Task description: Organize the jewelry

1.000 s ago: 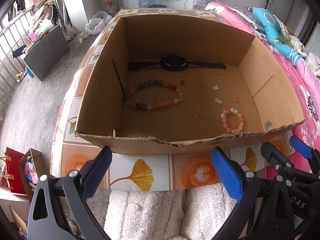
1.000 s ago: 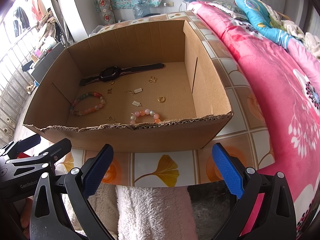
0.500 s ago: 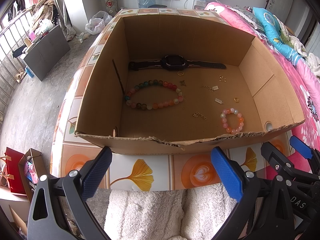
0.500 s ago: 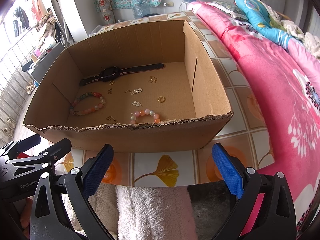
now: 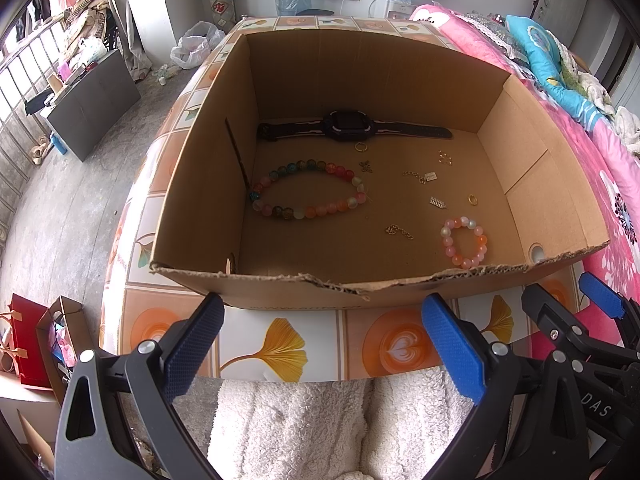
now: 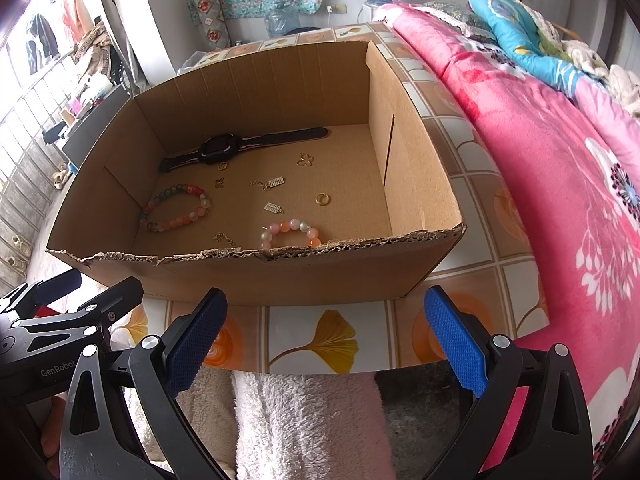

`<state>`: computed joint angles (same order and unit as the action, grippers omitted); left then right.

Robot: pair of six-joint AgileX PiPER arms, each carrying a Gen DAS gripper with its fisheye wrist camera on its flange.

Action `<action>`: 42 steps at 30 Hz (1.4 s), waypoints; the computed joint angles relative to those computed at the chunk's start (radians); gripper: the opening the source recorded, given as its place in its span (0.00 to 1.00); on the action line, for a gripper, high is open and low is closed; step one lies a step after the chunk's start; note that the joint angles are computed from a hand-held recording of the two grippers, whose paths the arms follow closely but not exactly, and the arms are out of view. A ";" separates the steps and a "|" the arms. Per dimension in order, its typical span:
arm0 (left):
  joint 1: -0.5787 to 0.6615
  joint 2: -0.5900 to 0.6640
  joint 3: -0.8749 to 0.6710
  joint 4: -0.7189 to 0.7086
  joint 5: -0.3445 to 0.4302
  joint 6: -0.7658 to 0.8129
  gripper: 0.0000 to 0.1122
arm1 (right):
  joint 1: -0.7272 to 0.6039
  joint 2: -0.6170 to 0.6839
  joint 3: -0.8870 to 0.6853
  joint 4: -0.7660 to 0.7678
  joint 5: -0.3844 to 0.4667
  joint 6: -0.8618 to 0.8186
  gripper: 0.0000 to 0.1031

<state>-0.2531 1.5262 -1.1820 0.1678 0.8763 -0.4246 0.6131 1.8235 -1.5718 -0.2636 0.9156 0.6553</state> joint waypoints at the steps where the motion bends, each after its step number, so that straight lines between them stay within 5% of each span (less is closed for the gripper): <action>1: 0.001 0.000 0.000 -0.001 -0.001 0.001 0.87 | -0.001 0.000 -0.001 0.001 0.001 -0.002 0.92; 42: -0.025 -0.027 0.050 0.075 -0.037 -0.054 0.87 | 0.045 0.027 -0.023 -0.061 0.026 0.060 0.92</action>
<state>-0.2778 1.4995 -1.1320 0.2425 0.8390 -0.4788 0.6577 1.8508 -1.5945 -0.3241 0.9417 0.7156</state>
